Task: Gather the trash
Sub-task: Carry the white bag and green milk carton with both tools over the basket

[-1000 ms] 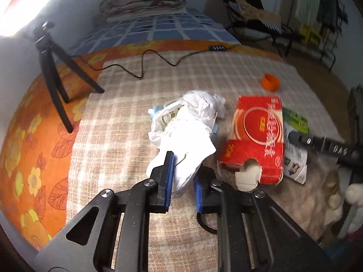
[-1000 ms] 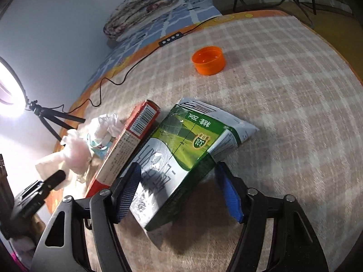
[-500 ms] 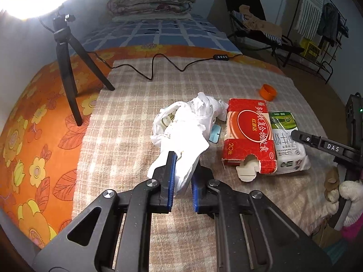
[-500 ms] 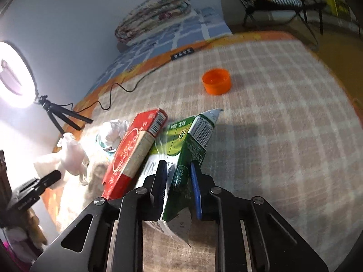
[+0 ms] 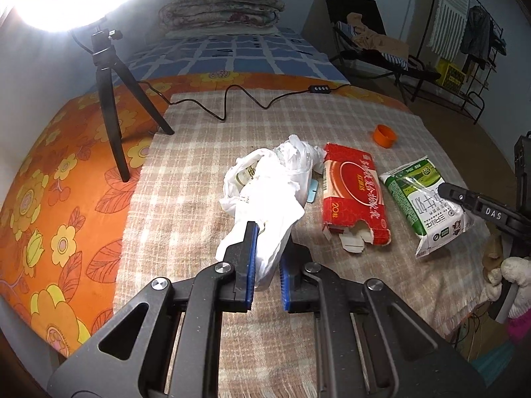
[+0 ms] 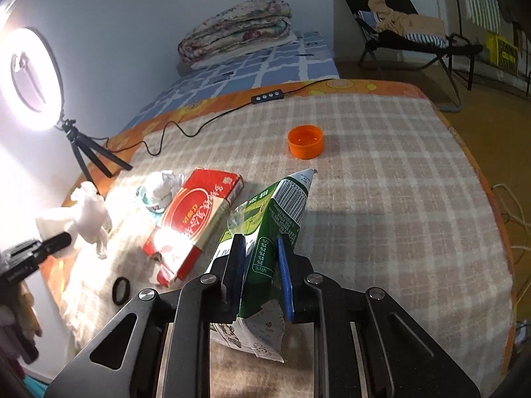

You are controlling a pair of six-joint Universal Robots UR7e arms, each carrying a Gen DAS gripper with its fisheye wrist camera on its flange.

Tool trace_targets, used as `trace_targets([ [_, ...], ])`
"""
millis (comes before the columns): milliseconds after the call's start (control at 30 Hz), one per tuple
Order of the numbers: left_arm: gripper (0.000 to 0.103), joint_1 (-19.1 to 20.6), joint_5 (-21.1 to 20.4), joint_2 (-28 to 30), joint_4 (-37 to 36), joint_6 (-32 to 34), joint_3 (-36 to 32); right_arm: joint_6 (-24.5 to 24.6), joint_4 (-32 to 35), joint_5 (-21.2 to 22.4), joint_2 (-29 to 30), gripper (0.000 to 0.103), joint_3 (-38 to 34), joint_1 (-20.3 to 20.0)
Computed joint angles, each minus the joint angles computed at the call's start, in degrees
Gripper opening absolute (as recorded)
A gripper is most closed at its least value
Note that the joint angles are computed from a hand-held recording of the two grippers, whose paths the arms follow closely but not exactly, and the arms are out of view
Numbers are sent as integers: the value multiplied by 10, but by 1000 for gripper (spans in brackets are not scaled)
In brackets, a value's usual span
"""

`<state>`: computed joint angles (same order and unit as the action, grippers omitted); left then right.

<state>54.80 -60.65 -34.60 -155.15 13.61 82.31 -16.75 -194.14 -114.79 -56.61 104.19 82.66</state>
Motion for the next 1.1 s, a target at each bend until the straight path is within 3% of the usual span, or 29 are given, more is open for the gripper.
trace_targets([
  [533, 10, -14, -49, -80, -6, -31, 95, -78, -67, -10, -46, 18, 88, 34],
  [1100, 10, -51, -64, -196, -26, -77, 272, -80, -85, 15, -104, 18, 217, 68],
])
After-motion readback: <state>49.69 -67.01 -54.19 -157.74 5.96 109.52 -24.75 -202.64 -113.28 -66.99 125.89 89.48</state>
